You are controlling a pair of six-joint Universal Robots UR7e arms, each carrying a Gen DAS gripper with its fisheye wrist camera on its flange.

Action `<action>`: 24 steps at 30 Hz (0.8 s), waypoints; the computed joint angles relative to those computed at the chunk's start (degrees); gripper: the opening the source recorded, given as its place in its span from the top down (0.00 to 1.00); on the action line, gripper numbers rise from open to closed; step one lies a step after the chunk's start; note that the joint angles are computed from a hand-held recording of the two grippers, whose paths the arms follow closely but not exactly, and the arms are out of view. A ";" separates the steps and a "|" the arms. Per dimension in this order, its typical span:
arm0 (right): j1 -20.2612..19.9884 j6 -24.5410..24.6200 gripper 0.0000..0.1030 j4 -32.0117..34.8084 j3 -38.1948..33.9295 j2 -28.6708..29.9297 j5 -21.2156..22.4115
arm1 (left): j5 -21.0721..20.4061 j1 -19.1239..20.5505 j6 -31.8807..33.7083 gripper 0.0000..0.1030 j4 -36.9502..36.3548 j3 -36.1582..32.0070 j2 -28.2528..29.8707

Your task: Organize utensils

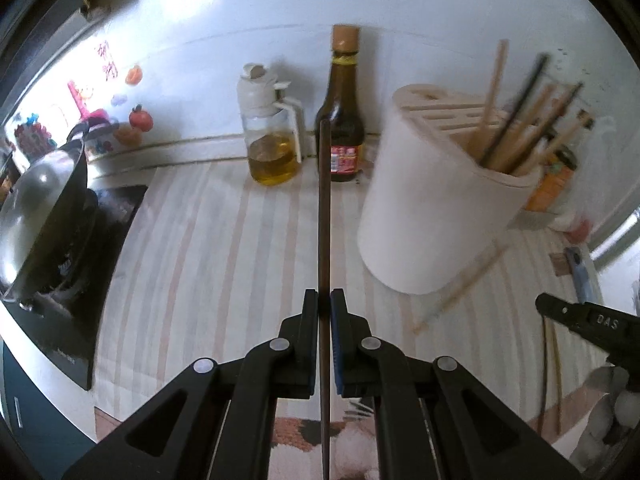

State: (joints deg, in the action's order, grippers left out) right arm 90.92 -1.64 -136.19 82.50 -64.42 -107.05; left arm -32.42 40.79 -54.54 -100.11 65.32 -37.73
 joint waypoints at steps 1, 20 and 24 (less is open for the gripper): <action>-0.82 2.12 0.93 1.19 -1.00 0.75 0.93 | 0.14 0.47 -0.89 0.97 0.79 -0.58 0.36; 3.10 3.83 0.81 1.13 -10.81 18.53 -23.45 | 0.63 4.59 -7.71 0.97 9.95 -5.42 2.78; 3.63 -1.11 0.90 1.33 -9.81 18.26 -26.47 | -0.34 4.55 -6.46 0.97 8.11 -4.69 2.47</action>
